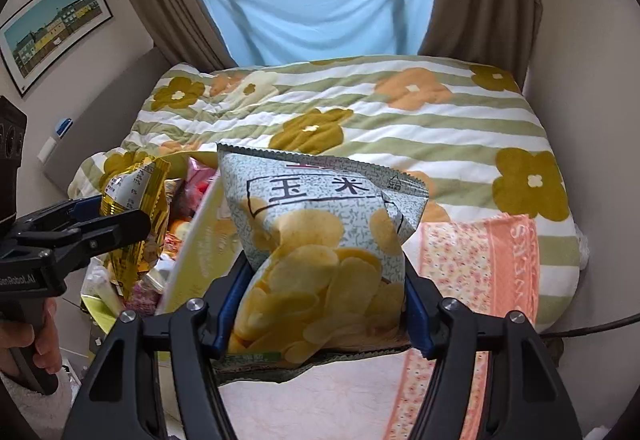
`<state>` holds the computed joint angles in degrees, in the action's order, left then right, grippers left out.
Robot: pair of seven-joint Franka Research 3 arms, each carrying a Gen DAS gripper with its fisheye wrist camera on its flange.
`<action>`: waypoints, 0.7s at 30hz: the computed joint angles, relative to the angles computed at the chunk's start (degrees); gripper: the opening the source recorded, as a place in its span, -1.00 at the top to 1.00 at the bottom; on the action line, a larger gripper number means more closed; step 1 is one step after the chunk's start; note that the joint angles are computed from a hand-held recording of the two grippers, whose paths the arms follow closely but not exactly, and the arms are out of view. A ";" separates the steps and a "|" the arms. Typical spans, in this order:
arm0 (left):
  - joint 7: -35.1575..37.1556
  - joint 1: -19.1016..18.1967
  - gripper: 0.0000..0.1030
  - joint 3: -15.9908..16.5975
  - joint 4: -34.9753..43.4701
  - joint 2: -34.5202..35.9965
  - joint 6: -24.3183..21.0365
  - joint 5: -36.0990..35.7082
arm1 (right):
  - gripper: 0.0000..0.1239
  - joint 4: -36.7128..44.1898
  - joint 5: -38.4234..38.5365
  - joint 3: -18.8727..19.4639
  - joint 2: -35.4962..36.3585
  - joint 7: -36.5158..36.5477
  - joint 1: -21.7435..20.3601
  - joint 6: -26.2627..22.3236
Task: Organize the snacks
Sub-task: 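Drop gold bag in box with left tool while right drops chip bag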
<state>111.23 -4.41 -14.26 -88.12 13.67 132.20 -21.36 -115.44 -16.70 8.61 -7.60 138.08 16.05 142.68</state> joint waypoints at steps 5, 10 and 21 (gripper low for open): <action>3.88 4.06 -0.67 2.21 0.38 -0.63 -1.36 -1.49 | -0.01 10.16 -2.40 0.72 8.21 2.05 3.07 -0.53; 7.07 7.92 -0.67 3.57 3.23 2.05 -4.22 -2.39 | -0.01 19.08 -5.30 -1.28 15.57 4.42 8.21 -2.87; 11.91 11.60 -0.67 2.73 14.40 13.23 -11.58 2.51 | -0.01 35.72 -4.69 -6.48 28.29 8.92 16.29 -9.97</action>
<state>123.15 7.19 -11.52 -73.72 26.90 120.62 -18.85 -79.72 -21.39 2.13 20.69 147.00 32.34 132.71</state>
